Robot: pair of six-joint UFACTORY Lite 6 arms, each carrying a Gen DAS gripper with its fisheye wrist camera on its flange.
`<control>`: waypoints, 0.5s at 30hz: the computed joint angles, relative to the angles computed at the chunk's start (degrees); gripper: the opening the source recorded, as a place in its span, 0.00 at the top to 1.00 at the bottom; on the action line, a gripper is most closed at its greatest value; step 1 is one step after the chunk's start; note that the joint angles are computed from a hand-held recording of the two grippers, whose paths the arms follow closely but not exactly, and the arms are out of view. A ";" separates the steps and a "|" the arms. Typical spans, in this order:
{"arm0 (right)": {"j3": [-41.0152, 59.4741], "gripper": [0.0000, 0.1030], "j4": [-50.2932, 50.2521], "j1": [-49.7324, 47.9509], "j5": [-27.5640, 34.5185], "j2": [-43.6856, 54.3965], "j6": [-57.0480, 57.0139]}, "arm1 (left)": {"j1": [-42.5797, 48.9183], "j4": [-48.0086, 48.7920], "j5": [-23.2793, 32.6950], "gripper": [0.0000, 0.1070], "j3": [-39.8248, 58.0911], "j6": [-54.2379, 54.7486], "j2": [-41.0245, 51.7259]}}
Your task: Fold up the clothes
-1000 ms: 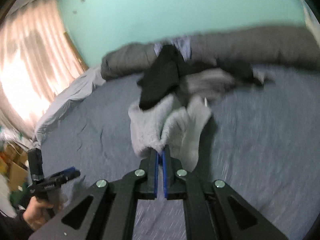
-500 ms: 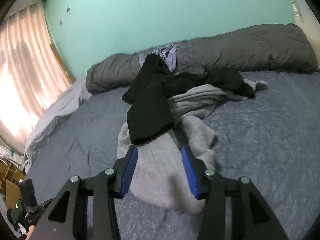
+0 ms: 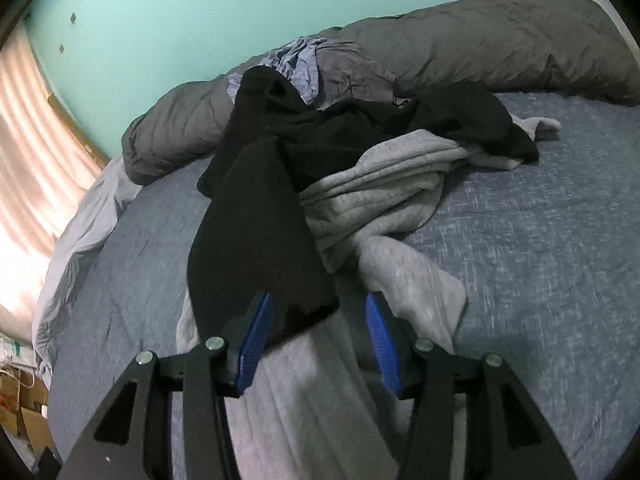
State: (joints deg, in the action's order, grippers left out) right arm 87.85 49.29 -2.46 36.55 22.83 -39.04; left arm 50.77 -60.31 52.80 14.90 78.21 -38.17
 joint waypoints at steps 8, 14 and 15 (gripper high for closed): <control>5.03 0.92 -2.67 2.90 1.26 3.36 -0.44 | -0.27 -0.04 -0.75 0.04 -0.58 0.53 0.75; 18.95 0.93 -1.44 5.80 4.13 7.22 2.20 | -0.41 -0.15 -0.96 0.04 -0.68 0.80 1.16; 22.70 0.93 -1.84 6.52 4.73 8.62 3.45 | -0.30 -0.24 -1.01 0.04 -0.57 1.01 1.48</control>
State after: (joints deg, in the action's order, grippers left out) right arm 110.55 47.45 4.06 41.28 31.45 -35.59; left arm 50.47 -60.54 51.79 14.33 79.22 -36.69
